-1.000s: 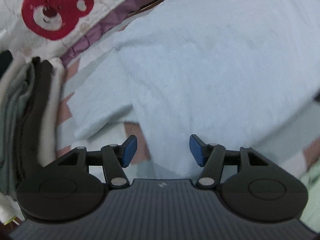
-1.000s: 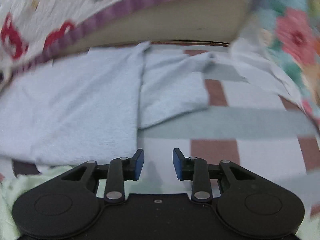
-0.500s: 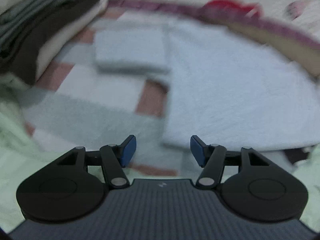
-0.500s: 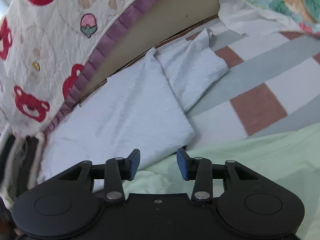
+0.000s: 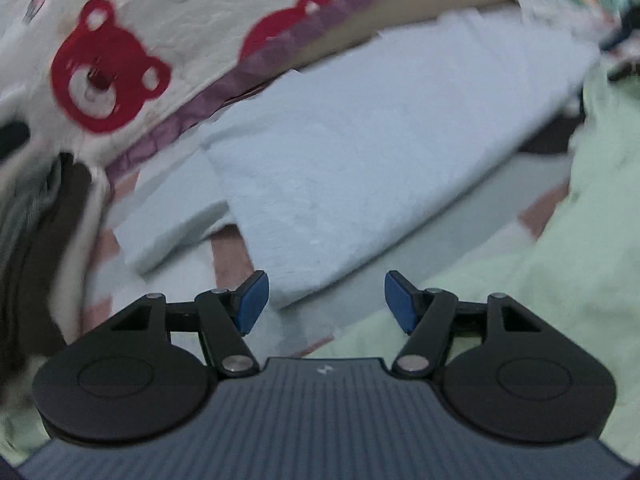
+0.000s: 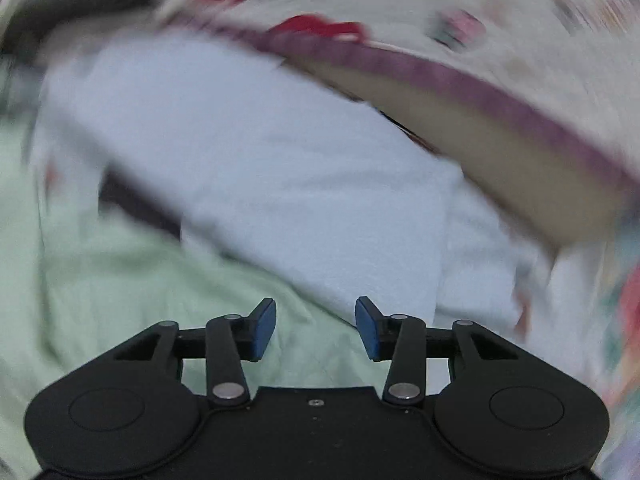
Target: Fold clothes
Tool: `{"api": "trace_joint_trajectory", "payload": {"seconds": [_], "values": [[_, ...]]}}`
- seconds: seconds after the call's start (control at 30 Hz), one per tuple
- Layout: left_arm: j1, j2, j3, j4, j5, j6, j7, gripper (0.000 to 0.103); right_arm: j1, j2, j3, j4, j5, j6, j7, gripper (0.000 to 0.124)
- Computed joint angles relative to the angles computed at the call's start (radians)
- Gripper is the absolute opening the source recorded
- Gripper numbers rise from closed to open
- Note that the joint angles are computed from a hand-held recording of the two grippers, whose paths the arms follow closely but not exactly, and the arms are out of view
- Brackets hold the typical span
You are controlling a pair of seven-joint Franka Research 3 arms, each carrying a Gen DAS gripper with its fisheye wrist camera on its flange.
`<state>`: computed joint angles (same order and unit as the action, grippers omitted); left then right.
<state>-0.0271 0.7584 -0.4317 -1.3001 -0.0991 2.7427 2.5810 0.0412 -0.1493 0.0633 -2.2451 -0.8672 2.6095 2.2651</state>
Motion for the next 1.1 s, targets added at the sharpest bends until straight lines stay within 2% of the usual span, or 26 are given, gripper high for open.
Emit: {"api": "trace_joint_trajectory", "payload": {"seconds": [0.07, 0.17, 0.23, 0.33, 0.4, 0.47, 0.57, 0.67, 0.7, 0.77, 0.8, 0.87, 0.9, 0.97, 1.03, 1.1], "values": [[-0.015, 0.014, 0.012, 0.023, 0.012, -0.002, -0.009, 0.064, -0.002, 0.017, 0.009, 0.003, -0.07, -0.027, -0.002, 0.048], [-0.077, 0.023, 0.084, 0.049, 0.078, 0.023, -0.068, 0.066, -0.005, 0.017, 0.005, 0.004, -0.154, -0.044, 0.053, 0.066], [-0.118, 0.022, 0.133, 0.054, 0.131, 0.043, -0.128, 0.07, 0.004, 0.027, 0.0, 0.022, -0.17, -0.063, 0.03, 0.068], [-0.13, 0.029, 0.14, 0.053, 0.186, 0.071, -0.153, 0.07, 0.015, 0.046, -0.01, 0.043, -0.199, -0.081, -0.028, 0.068], [-0.136, 0.038, 0.141, 0.055, 0.22, 0.096, -0.157, 0.07, 0.019, 0.057, -0.023, 0.058, -0.174, -0.077, 0.003, 0.068], [-0.145, 0.039, 0.147, 0.056, 0.247, 0.102, -0.174, 0.07, 0.02, 0.057, -0.034, 0.058, -0.148, -0.033, 0.042, 0.068], [-0.153, 0.05, 0.144, 0.071, 0.27, 0.1, -0.189, 0.07, 0.029, 0.077, -0.032, 0.066, -0.146, -0.006, 0.008, 0.068], [-0.159, 0.059, 0.135, 0.088, 0.275, 0.092, -0.207, 0.07, 0.027, 0.093, -0.041, 0.077, -0.201, 0.013, 0.068, 0.068], [-0.149, 0.057, 0.113, 0.082, 0.271, 0.093, -0.19, 0.071, 0.027, 0.098, -0.044, 0.081, -0.219, 0.019, 0.089, 0.068], [-0.119, 0.052, 0.057, 0.061, 0.254, 0.096, -0.131, 0.071, 0.027, 0.108, -0.052, 0.09, -0.256, 0.026, 0.125, 0.063], [-0.111, 0.049, 0.038, 0.048, 0.248, 0.102, -0.105, 0.071, 0.028, 0.112, -0.056, 0.096, -0.267, 0.023, 0.129, 0.038], [-0.097, 0.043, 0.005, 0.023, 0.236, 0.114, -0.052, 0.071, 0.028, 0.118, -0.065, 0.11, -0.269, 0.024, 0.13, 0.006], [-0.09, 0.041, -0.012, 0.012, 0.23, 0.119, -0.025, 0.071, 0.027, 0.117, -0.069, 0.115, -0.278, 0.031, 0.147, 0.007], [-0.109, 0.041, -0.001, 0.015, 0.23, 0.118, -0.013, 0.071, 0.022, 0.106, -0.075, 0.117, -0.298, 0.057, 0.185, 0.007], [-0.179, 0.053, 0.078, 0.058, 0.254, 0.101, -0.077, 0.073, 0.016, 0.1, -0.076, 0.121, -0.31, 0.069, 0.191, 0.007], [-0.25, 0.091, 0.164, 0.153, 0.282, 0.051, -0.177, 0.077, 0.012, 0.096, -0.077, 0.12, -0.306, 0.073, 0.172, 0.007]]}}
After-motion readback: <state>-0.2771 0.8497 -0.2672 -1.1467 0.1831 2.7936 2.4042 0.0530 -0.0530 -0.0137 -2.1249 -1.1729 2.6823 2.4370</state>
